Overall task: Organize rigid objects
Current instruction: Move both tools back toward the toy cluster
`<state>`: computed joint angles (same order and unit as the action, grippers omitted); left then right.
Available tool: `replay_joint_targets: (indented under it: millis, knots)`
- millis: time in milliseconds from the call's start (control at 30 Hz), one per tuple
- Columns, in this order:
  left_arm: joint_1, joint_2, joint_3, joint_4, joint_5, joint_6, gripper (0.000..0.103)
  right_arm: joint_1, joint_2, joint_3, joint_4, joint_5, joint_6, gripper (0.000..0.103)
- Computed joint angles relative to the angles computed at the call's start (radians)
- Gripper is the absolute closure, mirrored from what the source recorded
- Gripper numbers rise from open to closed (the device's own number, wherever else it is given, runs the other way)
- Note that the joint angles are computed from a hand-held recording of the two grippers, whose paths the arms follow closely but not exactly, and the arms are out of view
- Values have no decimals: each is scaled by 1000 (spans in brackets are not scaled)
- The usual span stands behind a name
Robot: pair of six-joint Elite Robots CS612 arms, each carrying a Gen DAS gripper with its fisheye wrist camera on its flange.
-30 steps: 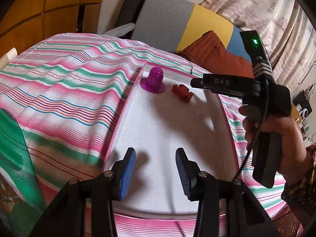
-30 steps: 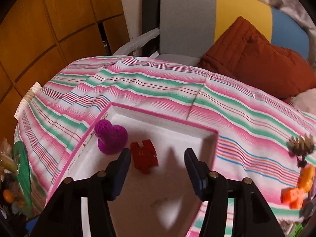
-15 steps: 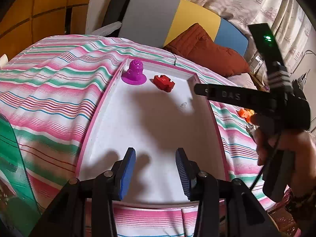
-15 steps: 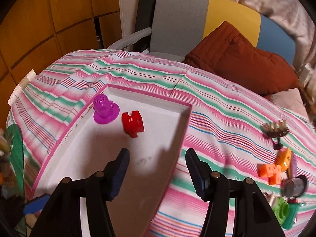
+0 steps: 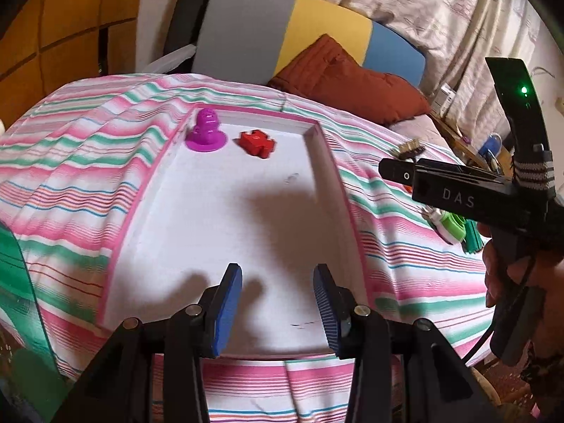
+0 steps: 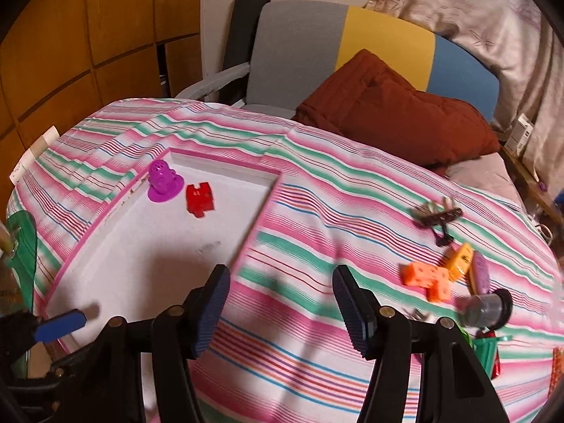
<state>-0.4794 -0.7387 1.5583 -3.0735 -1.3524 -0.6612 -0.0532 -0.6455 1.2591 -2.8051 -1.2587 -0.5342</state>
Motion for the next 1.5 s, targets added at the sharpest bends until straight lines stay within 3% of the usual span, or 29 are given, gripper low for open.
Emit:
replay_joint_targets:
  millis: [767, 1000, 1100, 1200, 1367, 1500]
  knots:
    - [-65, 45, -115, 76, -69, 202, 61, -132, 14, 41, -1, -82, -12, 41]
    - [-80, 59, -154, 107, -86, 274, 61, -172, 26, 14, -71, -55, 88, 41]
    - [-82, 68, -174, 129, -97, 285, 61, -173, 40, -15, -65, -95, 72, 43]
    - [-84, 75, -193, 141, -103, 296, 61, -174, 52, -36, -39, -124, 24, 56]
    - [-84, 94, -234, 164, -119, 294, 61, -185, 68, -83, 104, -87, 87, 56]
    - [-84, 114, -276, 189, -137, 287, 61, -188, 74, -99, 157, -74, 128, 57]
